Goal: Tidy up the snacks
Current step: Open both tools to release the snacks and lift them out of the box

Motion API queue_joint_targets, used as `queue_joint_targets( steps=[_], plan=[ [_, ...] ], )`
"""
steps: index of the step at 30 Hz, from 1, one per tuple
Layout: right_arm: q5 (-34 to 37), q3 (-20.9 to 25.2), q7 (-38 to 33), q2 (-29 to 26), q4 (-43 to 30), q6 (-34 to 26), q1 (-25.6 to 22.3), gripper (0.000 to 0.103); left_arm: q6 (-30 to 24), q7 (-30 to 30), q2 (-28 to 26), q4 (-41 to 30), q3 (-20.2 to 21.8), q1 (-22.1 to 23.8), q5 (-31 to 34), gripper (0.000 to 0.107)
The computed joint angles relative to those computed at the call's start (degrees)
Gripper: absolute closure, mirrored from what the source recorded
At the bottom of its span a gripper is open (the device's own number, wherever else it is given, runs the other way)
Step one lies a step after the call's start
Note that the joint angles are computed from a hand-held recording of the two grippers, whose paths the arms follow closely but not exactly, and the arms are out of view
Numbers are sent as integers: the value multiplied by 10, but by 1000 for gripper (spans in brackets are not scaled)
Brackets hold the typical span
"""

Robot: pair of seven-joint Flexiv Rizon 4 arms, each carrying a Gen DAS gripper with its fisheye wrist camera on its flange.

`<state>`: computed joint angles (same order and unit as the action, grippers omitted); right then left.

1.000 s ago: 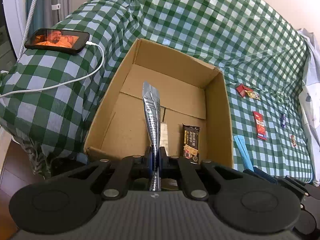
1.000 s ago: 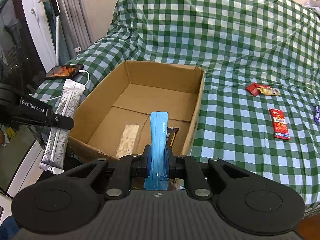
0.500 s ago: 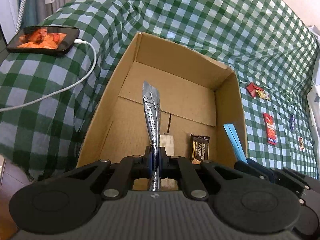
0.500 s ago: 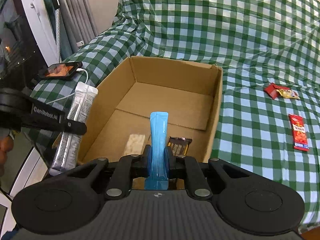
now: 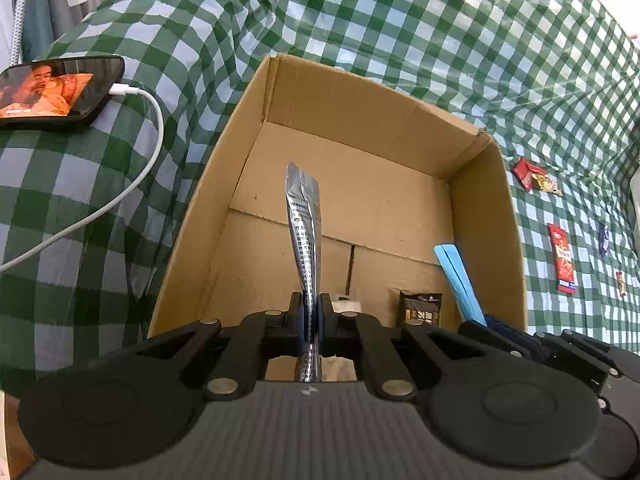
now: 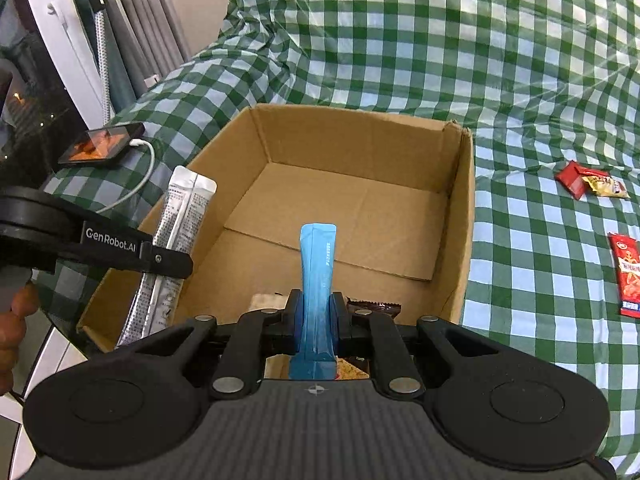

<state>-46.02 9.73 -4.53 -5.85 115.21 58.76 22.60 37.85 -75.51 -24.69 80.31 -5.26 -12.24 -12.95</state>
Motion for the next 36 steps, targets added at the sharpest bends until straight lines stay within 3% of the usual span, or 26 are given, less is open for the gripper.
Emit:
queue_joint_targets(
  steps=[9,11,13,14,15,16,17,20,27,36],
  plan=[
    [3,-12,-5,-21,-11,8,-4,89,2,-11,-34,-42,3,-9,21,100],
    [-2,-16,-3,-26,-14,12,-4,88,9,-2,-38,-45,0,-10,22,84],
    [0,-18,-8,-30,-18,18,-5,83,18,-7,-34,-42,4,-13,27,13],
    [9,-17,-14,-31,-22,15,-5,71,32,-17,-28,-34,9,-16,34,4],
    [17,-15,-18,-30,-24,9,-3,61,64,-21,-15,-11,12,-16,35,4],
    [19,-14,-16,-26,-25,-1,0,41,81,-18,-5,4,13,-15,38,4],
    [13,-13,-9,-20,-22,-10,3,30,80,-12,5,13,14,-13,43,4],
    [20,0,-17,-3,-14,-32,8,21,62,-16,40,48,23,-10,54,4],
    [61,42,20,52,4,-106,28,6,53,-4,137,149,24,5,44,4],
    [-6,89,85,111,16,-197,54,1,108,47,242,246,21,3,-1,4]
  ],
)
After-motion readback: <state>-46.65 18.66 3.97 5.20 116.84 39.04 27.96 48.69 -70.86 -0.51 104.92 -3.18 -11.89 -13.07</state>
